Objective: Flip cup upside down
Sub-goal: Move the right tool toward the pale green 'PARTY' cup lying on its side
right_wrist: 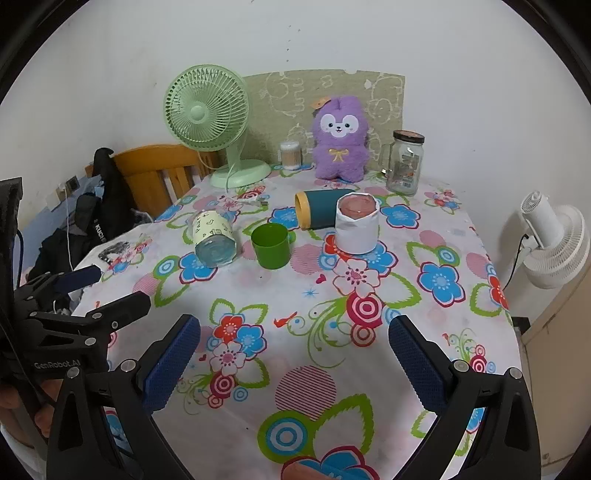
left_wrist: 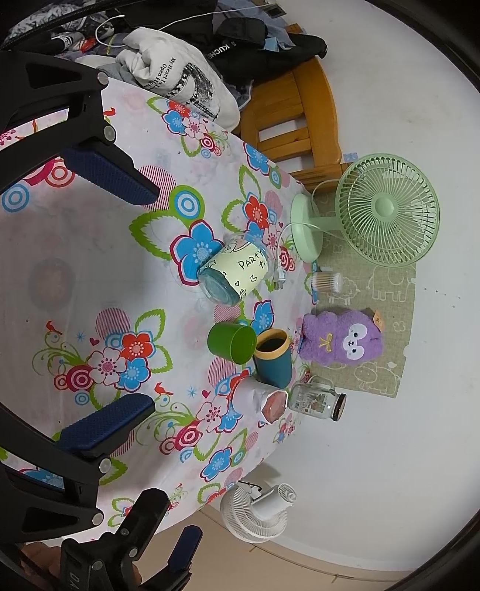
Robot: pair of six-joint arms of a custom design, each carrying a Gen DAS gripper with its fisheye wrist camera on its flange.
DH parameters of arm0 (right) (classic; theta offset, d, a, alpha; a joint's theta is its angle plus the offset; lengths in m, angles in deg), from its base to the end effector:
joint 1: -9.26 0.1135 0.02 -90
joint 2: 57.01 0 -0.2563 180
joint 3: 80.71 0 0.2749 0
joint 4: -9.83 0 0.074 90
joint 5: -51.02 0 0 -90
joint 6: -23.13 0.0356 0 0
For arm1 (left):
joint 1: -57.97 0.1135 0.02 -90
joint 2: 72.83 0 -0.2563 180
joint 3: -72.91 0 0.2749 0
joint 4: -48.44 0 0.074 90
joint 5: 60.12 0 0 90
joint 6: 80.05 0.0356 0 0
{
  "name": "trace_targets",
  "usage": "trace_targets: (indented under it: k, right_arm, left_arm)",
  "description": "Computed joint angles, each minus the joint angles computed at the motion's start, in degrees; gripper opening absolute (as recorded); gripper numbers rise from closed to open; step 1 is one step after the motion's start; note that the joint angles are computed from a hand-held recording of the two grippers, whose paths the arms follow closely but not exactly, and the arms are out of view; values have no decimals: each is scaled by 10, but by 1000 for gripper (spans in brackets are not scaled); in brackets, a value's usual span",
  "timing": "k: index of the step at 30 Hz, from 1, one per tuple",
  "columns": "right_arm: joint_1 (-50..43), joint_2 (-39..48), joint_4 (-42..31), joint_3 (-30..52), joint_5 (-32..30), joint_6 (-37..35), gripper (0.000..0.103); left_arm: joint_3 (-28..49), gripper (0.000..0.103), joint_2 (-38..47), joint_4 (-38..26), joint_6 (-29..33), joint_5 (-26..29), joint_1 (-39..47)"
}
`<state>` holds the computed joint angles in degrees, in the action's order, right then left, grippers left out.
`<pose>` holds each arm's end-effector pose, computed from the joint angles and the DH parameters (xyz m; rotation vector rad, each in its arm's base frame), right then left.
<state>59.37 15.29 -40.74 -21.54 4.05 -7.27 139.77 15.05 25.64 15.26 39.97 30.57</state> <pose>0.1816 0.1794 0.2056 0.3974 2.2520 -0.0817 0.3041 -0.1647 0.1955 0.7476 2.2331 -0.3961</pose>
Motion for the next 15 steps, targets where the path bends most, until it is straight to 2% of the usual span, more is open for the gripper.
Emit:
trace_targets:
  k: [8,15]
  right_arm:
    - [-28,28,44,10,-37,-51,103]
    - [-76,72,88,45,-83,-128,103]
  left_arm:
    - [9,103,28,6,9,13,16]
    - [39,103,71,2,52,40,41]
